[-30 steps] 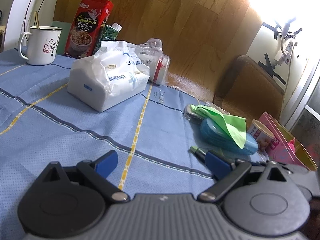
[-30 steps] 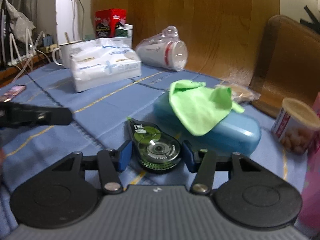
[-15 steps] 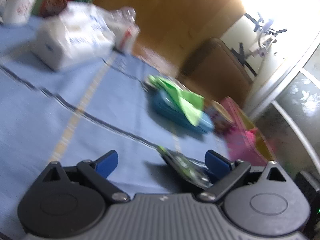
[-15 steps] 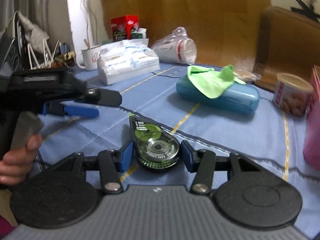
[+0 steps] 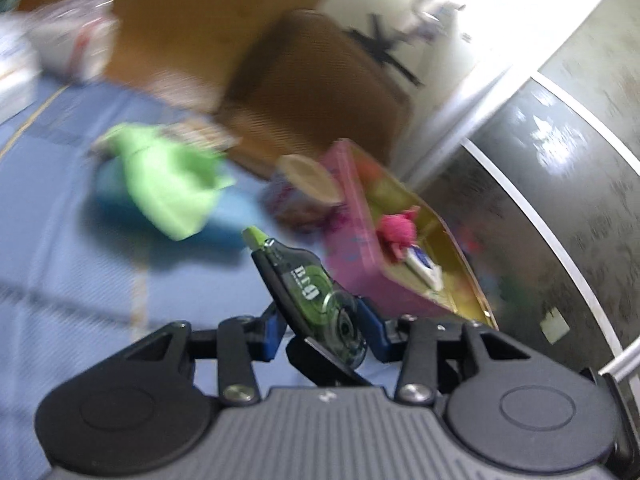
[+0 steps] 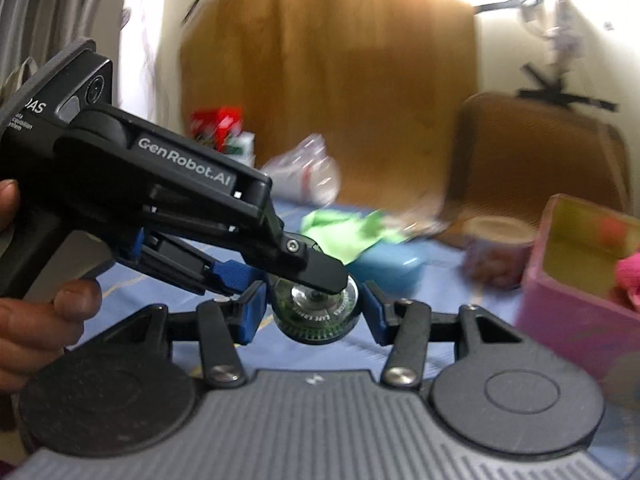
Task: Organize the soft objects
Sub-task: 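Carry the tape measure into the pink tin with the left gripper and release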
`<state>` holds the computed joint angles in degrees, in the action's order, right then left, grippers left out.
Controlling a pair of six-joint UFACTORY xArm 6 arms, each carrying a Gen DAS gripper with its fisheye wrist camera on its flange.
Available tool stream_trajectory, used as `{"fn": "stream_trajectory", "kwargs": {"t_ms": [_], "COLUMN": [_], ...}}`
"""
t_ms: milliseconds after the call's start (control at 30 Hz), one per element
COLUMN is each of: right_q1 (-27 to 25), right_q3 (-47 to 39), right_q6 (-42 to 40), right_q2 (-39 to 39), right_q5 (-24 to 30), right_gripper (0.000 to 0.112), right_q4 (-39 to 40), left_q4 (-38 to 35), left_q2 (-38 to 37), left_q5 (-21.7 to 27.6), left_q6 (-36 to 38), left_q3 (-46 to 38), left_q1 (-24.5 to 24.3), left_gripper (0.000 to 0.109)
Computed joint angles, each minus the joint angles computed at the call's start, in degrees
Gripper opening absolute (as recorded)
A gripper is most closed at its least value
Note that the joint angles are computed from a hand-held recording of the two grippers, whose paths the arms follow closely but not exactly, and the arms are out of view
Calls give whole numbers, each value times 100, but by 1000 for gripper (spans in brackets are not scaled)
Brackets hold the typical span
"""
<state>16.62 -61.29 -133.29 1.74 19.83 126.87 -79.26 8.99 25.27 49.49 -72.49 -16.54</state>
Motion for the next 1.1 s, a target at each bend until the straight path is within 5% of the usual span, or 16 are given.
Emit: {"fn": "stream_trajectory", "kwargs": {"t_ms": [333,633,867,1100], "right_q1": [-981,-1423,-1553,-1631], "right_q3": [-407,-869,-1263,-1069], "right_q6": [-2313,-2789,-3186,-2761], "right_q2": [95,580,925,732], "right_q5": [-91,-377,-760,-574], "right_gripper": [54,54,56,56], "right_q4": [2267,2851,3505,3556], "left_q4": [1455,2629,3182,1864], "left_q2": [1725,2724,2814,1919], "left_q5": [326,364,145,-636], "left_q6": [-662,-1721,-2149,-640], "left_q3": [-2561,-3757,-3777,-2675], "left_q1": [-724,-1001,-1018,-1001], "left_gripper": [40,40,41,44]}}
